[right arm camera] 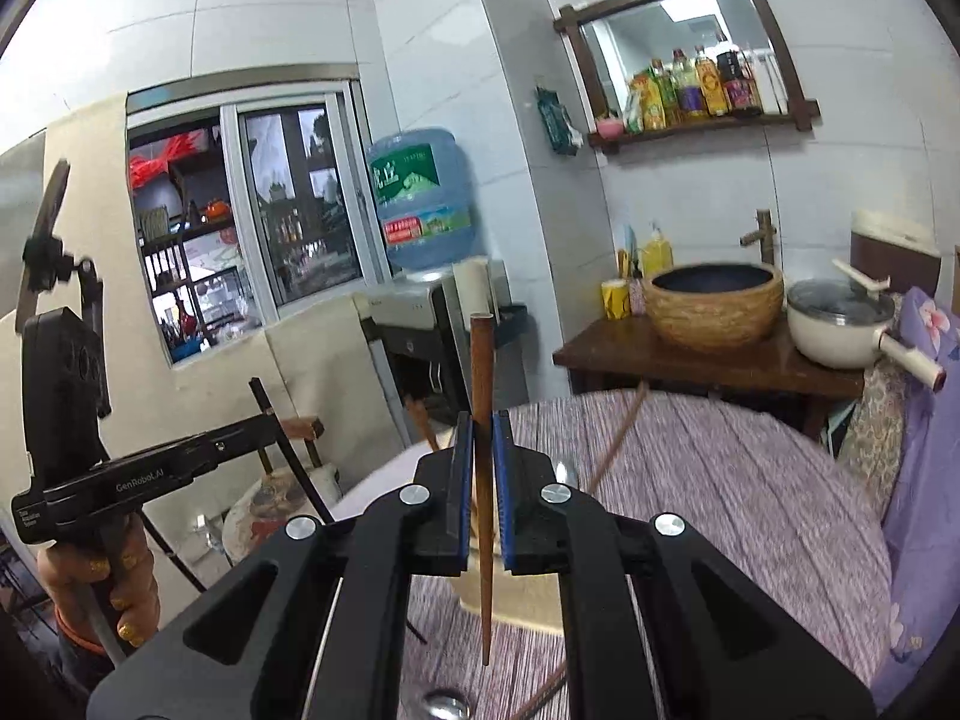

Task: Organize utensils
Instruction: 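Lower both chopsticks into the holder and open both tools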

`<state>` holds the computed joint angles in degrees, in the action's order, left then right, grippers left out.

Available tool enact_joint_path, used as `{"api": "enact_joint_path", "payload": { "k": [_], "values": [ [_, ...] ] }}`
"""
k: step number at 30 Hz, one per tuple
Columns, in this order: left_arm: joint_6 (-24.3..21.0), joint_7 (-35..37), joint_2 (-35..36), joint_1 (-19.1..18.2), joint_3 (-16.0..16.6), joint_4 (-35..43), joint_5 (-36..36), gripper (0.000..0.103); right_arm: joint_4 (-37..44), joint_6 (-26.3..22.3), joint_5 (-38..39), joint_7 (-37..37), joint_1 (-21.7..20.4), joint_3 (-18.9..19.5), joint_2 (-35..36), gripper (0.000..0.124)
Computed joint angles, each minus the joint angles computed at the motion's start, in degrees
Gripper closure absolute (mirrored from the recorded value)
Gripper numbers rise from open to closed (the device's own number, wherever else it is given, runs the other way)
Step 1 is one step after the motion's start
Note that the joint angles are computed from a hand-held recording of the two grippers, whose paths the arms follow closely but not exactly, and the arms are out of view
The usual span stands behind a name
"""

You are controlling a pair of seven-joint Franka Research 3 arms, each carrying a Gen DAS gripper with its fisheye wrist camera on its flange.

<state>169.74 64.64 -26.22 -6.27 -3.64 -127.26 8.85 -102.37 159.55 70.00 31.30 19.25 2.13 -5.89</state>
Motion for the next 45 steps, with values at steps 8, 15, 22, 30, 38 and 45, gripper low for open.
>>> {"api": "enact_joint_path", "payload": {
  "k": [8, 15, 22, 30, 38, 45],
  "values": [
    [-0.5, -5.9, 7.3, 6.4, -4.1, 12.2, 4.0, 0.095, 11.5, 4.9, -7.9, 8.0, -0.7, 2.2, 7.0, 0.116],
    [-0.5, -16.0, 12.4, 11.1, -7.3, 15.4, 13.6, 0.095, 14.3, 10.8, -12.4, 11.3, -1.7, 4.8, 12.3, 0.116],
    [-1.4, -15.7, 14.8, 7.7, -4.6, 13.0, 13.2, 0.095, 12.5, 9.9, -17.1, 17.1, -3.0, 6.2, 15.3, 0.116],
    [-2.4, -14.6, 15.7, 6.4, -4.0, 9.9, 12.0, 0.095, 10.1, 10.2, -19.2, 19.6, -3.8, 7.1, 16.1, 0.116],
    [-3.2, -13.1, 16.3, 5.8, -3.5, 9.6, 9.8, 0.095, 9.5, 10.1, -21.9, 23.8, -4.2, 7.1, 16.8, 0.116],
    [-1.3, -13.4, 15.2, 5.9, -3.7, 8.2, 9.9, 0.077, 8.0, 11.9, -17.5, 19.4, -5.2, 8.6, 15.9, 0.116]
  ]
}}
